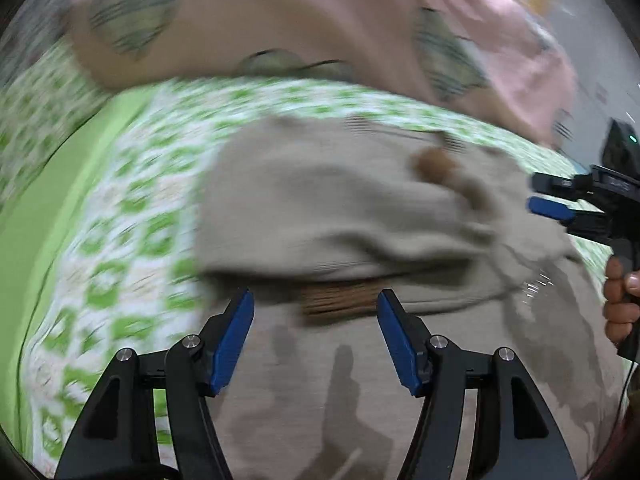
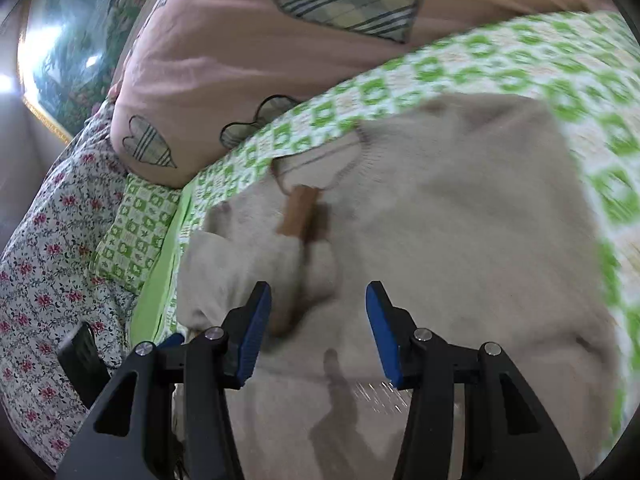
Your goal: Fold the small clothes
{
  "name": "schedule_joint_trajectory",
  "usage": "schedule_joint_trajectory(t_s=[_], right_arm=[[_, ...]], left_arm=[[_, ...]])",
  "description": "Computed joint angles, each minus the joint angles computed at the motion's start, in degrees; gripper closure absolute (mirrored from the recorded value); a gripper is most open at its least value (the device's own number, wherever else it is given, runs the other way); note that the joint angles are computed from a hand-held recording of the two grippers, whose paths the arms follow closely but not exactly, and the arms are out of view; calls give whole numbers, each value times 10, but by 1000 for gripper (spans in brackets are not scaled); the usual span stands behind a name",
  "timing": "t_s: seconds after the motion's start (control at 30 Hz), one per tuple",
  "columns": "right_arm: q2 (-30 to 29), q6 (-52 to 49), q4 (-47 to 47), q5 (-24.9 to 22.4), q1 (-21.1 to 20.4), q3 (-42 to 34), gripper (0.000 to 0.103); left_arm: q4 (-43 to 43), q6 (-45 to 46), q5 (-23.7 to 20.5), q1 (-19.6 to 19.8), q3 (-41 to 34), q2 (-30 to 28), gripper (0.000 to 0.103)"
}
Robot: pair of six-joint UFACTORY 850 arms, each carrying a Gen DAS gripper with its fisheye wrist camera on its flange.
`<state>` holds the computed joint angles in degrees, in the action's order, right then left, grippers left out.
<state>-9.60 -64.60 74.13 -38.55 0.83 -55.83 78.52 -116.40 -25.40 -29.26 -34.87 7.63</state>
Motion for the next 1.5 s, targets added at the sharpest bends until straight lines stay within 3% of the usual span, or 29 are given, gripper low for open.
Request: schedule_joint_trajectory(t_s=[0.23,0.3,0.37,0.57,0.67,0.8,0.9,1.03,1.07,1.1,1.13,1.17,1.2,1.27,1.37,1.5], right_arm=[[-100,78,-71,9,54,-104,54],[-107,84,-88,7,60,-114,93],[-79,26,-44,23,57,-91,93],[47,-186,210,-8,-41,36,93],[63,-188,216,6,-82,74,93],[30,-105,131,28,-101,81,93],[33,-16,79,63,-108,90,90],[96,-32,83,111,-88,116,85],[103,-48,85,107,-77,113,74],[104,-63,84,96,-65,106,54],[97,-72,73,75,-48,90,43],[80,-77,60,43,-30,66,27],[66,-78,54,26,-13,49,24],[3,-58,8,-28,28,-22,24],[-97,-10,-72,-60,97,-145,24],[-235,86,-149,-129,148,-308,23]], left_arm=[[-102,66,21,75,7,-13,39],[-117,80,14,78,-3,-28,39],[-120,81,-4,73,-15,-41,39],[-138,54,-60,58,-40,-70,39],[-138,37,-84,43,-43,-75,38],[-142,19,-90,39,-35,-65,38],[-128,-25,-81,40,-13,-44,38],[-67,-120,-54,46,24,-13,37],[-64,-124,-55,45,25,-13,37],[-69,-117,-64,40,21,-18,37],[-72,-113,-70,38,18,-22,37],[-75,-108,-78,35,15,-27,36],[-77,-104,-84,32,11,-32,36],[-69,-110,-85,31,12,-33,36],[-33,-147,-65,39,26,-24,35],[7,-192,-53,42,39,-14,34]])
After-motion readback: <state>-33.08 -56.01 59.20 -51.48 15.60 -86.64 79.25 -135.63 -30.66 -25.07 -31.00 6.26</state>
